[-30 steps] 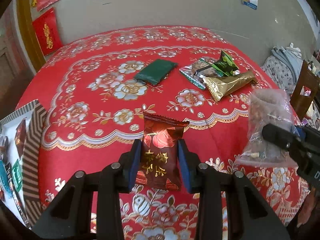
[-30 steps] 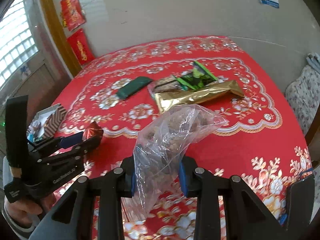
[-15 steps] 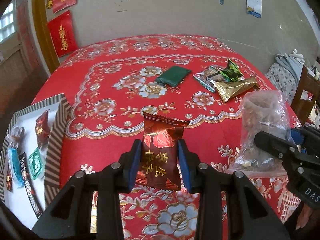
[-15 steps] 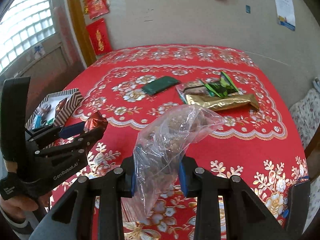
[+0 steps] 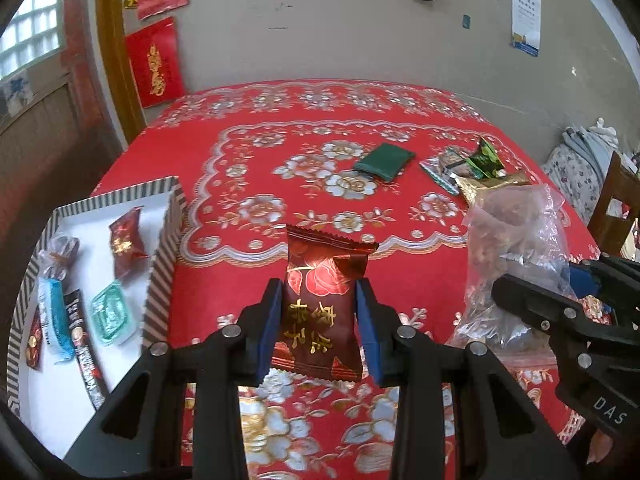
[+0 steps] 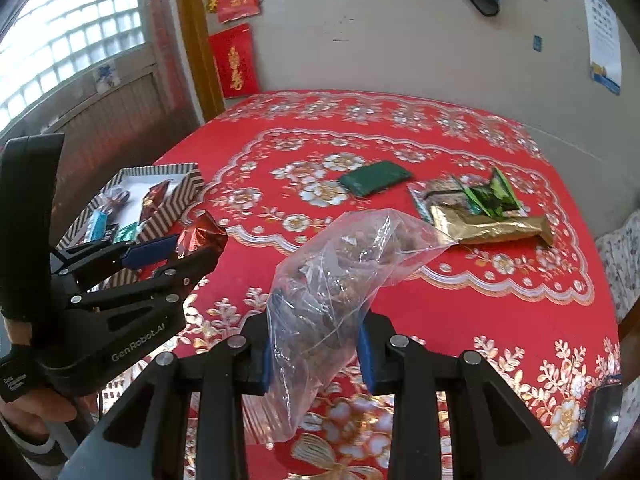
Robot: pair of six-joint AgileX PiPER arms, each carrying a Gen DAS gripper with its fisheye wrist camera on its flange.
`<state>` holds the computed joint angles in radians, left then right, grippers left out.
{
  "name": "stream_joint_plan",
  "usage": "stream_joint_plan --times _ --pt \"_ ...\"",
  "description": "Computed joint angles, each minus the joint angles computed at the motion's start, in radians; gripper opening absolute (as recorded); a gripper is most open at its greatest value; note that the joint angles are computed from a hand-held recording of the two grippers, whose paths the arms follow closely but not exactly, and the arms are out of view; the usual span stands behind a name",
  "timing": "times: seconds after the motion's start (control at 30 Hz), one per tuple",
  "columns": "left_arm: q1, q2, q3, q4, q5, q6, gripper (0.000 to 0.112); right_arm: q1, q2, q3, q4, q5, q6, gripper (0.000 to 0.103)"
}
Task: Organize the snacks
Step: 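Carry the red candy and nut bag into the white box and release both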
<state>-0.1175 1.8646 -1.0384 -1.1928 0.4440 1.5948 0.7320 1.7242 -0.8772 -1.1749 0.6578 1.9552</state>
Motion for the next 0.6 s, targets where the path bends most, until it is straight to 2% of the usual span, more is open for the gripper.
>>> stream_joint_plan --times 0.6 --pt "0.164 -0.002 -0.023 -0.041 0.078 0.062 0.038 0.056 0.121 -0.229 0.093 0.033 -0.201 0.032"
